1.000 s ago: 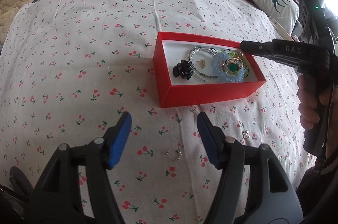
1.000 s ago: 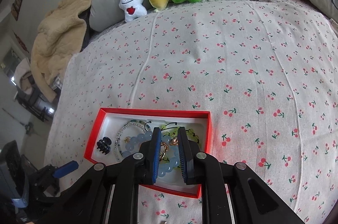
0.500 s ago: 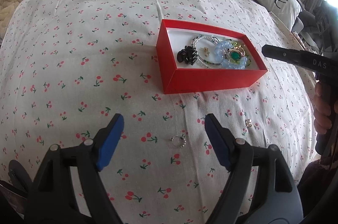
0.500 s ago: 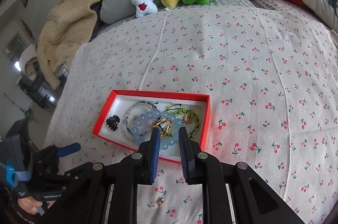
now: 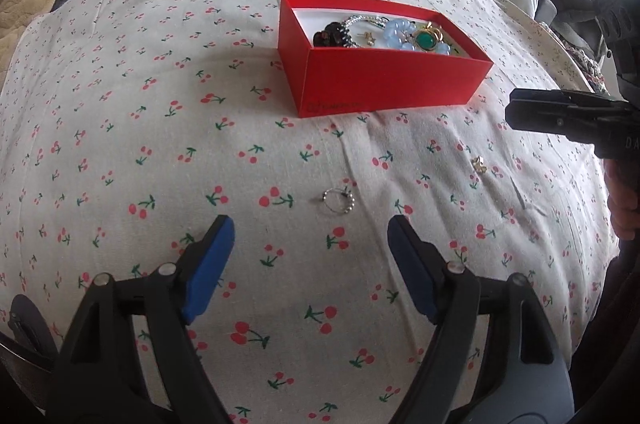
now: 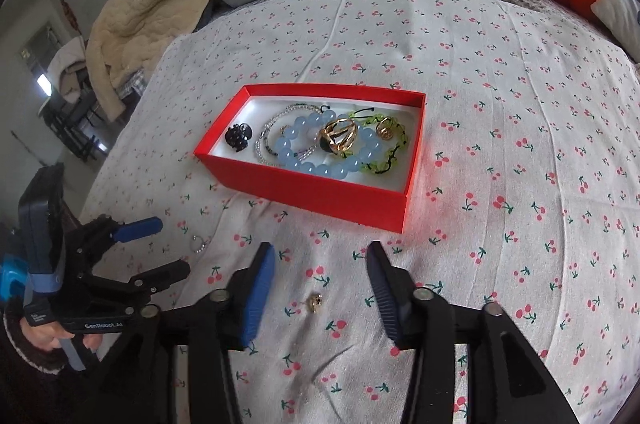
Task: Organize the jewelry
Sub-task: 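Lower the open left tool onto the silver ring on the sheet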
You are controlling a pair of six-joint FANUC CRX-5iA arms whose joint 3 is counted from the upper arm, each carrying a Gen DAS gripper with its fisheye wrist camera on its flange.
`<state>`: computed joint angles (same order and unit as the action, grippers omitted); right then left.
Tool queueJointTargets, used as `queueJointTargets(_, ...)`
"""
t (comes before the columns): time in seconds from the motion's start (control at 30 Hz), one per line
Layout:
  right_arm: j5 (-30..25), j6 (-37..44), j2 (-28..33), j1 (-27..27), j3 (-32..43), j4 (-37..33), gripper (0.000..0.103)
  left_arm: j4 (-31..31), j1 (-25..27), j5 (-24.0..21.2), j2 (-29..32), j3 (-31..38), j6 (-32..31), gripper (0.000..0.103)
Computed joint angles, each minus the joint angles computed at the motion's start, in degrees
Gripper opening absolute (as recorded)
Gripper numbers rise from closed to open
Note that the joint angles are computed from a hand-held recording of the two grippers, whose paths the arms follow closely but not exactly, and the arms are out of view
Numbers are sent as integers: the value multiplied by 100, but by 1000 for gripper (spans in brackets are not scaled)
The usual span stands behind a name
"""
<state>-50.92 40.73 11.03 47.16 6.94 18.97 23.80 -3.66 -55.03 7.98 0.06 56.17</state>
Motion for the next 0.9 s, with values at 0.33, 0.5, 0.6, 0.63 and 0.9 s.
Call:
queueJointTargets(0.33,-5,74,-64,436,-610,355,66,343,56,87,-133,-336,-488,68)
queueJointTargets(0.5,-81,242,-5,514,-656,389,66,544,20,73,-23,-298,-655,49)
queueJointTargets(0.6,-62,247,-23,476,-655,334,66,562,-20,78,32,-262,-715,45)
queueJointTargets(0.63,-63,257,-18,450,-630,290,66,560,-32,79,50,-246,-736,44)
queueJointTargets(0.9,-143,372,55,407,-529,250,66,502,-96,75,175,-109,-769,39)
